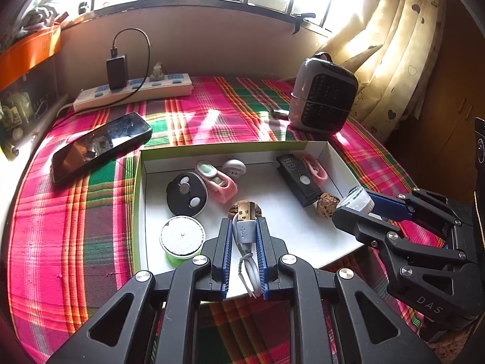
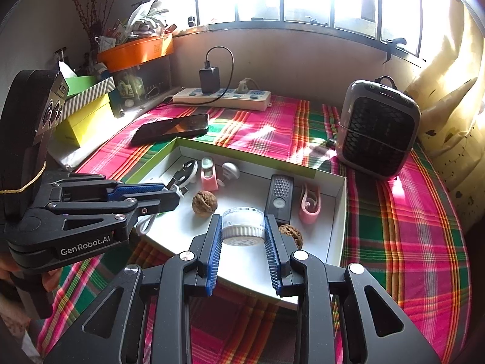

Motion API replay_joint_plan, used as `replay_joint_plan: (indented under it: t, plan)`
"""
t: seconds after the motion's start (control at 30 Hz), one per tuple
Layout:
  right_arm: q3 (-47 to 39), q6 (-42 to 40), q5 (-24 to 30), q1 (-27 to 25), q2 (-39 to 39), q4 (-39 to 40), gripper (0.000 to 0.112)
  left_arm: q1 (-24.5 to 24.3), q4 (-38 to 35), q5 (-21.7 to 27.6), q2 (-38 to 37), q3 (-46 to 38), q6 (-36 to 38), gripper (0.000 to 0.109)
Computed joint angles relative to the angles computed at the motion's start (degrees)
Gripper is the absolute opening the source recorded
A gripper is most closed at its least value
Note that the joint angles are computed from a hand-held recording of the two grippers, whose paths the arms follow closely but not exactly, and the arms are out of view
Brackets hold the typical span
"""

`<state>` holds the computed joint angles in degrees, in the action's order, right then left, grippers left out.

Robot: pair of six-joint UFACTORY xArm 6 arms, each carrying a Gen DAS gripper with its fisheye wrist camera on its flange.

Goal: Organize objects
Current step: 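Lower the white cable into the box and open the left tool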

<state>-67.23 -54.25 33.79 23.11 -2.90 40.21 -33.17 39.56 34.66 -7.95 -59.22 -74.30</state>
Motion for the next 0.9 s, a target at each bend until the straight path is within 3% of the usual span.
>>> replay_joint_plan:
  t: [0.9]
  plan:
    - [-6.8, 3.7, 0.9, 1.6, 7.0, -4.7, 0.029, 2.8, -6.7, -4.9, 1.0, 2.1, 3.8, 0.015]
